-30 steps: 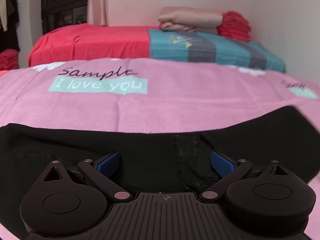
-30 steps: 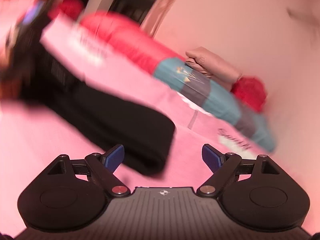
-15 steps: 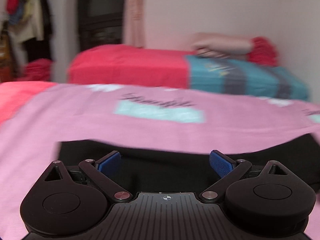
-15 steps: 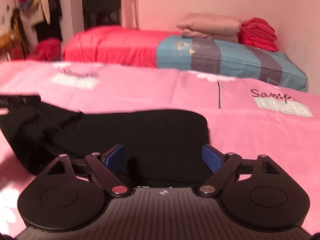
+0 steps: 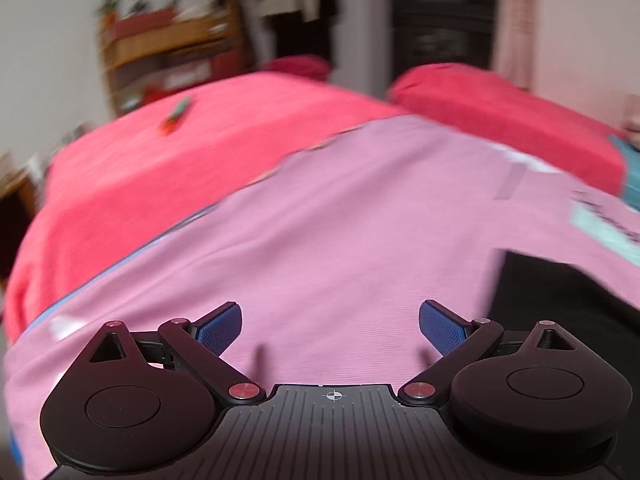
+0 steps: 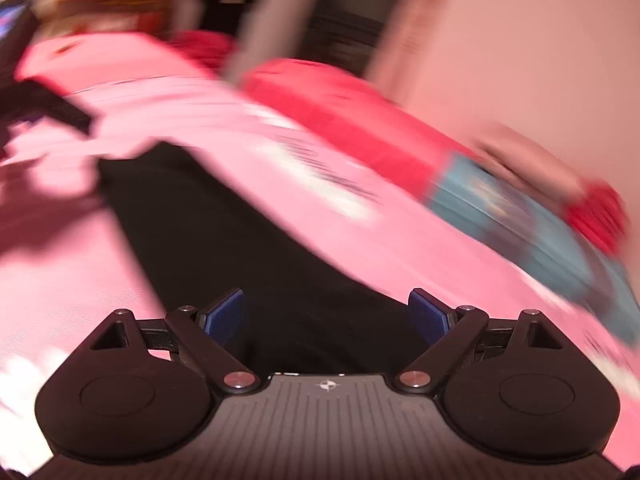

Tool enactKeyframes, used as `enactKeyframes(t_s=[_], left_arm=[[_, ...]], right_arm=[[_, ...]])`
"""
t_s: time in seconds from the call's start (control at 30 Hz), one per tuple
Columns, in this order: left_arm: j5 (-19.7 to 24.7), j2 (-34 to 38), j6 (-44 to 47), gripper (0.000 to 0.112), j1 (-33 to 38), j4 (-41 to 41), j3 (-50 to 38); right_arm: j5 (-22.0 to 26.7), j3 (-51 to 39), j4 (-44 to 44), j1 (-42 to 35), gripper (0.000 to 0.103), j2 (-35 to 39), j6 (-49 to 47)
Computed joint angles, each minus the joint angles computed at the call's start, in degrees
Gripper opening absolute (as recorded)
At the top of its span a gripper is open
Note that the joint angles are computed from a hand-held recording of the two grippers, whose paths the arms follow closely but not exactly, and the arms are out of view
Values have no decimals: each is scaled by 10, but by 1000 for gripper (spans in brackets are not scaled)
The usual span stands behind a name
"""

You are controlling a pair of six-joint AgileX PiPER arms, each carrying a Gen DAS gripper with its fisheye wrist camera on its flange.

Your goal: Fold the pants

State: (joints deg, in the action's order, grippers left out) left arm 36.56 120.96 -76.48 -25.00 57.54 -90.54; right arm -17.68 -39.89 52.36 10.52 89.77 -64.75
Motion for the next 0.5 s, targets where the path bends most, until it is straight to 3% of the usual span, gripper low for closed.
enactKeyframes(t_s=[0.1,0.23,0.37,0.47,0.5], left_arm=[[-17,-26,-30,103,33,9,48],[-29,-48,-55,103,50,30,89],[-27,-56,-71,103,43,54,110],[-34,-58,-75,103,42,59,116],[-35,-58,-73,103,40,58,116]], right_arm=[[-55,-77,90,118,89,91,-124],[-104,-227,229,202,87,226,-302],[-138,-367,321,220,82,326,-396],[-127,-439,406,205,79,363,-451],[-113,-451,433,196,71,366,-467]])
